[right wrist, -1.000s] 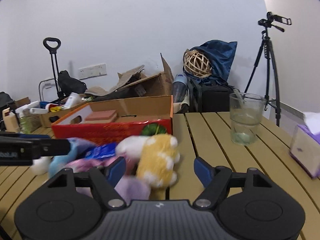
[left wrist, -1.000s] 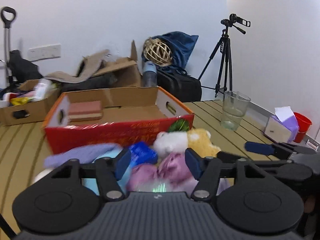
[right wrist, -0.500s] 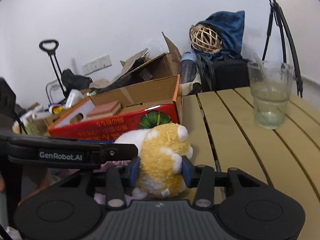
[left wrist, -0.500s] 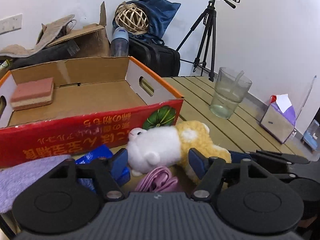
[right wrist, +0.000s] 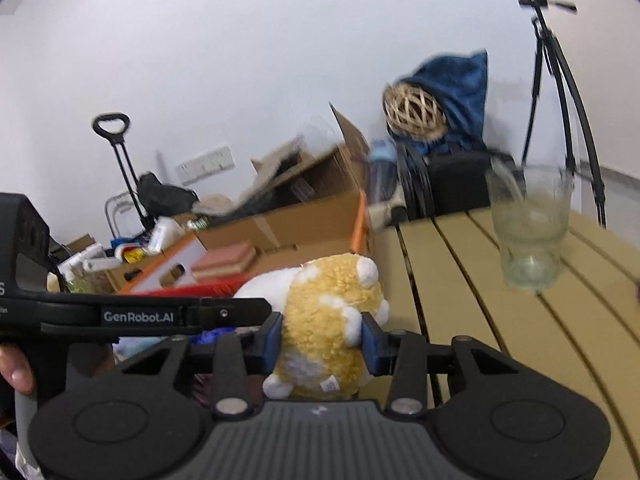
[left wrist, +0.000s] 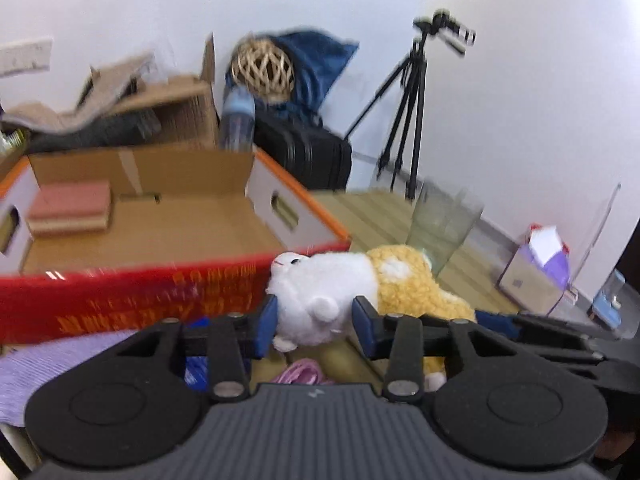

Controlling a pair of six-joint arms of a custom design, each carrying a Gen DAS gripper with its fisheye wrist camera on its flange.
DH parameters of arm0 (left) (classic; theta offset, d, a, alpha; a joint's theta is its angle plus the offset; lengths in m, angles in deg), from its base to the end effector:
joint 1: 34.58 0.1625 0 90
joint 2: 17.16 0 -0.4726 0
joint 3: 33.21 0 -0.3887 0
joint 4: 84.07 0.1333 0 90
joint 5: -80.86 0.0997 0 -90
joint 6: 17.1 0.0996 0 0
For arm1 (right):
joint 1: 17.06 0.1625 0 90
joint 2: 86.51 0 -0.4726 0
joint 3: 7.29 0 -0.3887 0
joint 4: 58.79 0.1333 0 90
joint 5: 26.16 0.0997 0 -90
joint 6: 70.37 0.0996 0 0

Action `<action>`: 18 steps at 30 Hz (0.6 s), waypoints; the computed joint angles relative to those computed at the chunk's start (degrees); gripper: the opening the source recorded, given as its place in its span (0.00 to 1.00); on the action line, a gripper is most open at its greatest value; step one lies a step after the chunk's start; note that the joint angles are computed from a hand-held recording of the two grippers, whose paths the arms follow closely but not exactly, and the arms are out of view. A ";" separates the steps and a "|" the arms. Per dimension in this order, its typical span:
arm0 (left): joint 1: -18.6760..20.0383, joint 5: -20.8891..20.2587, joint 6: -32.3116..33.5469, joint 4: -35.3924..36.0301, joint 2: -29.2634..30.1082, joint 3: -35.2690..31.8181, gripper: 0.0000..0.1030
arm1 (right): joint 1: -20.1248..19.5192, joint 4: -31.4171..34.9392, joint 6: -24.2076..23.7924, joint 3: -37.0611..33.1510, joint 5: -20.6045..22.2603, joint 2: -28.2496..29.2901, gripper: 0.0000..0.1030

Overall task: Organize soft objects
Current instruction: 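Carry the plush toy into the red-printed box and open the right gripper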

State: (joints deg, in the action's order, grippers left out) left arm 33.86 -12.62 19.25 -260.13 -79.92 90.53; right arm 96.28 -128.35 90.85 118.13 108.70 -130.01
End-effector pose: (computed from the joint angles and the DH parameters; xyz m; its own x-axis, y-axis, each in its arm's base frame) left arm -0.0791 -0.5465 0.1950 -0.5428 0.8140 -0.2070 0.8127 0.4468 -0.3740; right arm 0.2342 -0.3837 -0.0095 -0.8473 0.2698 0.4574 -0.3777 0.2993 -0.8762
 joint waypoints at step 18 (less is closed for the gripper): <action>-1.05 6.84 -9.21 16.32 19.00 -34.99 0.31 | -11.06 42.23 -0.78 -33.30 -10.66 -1.19 0.38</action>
State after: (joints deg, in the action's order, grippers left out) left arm 32.82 -5.79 10.03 -243.80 -60.92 55.53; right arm 85.22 -86.13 90.07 84.83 98.04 -131.20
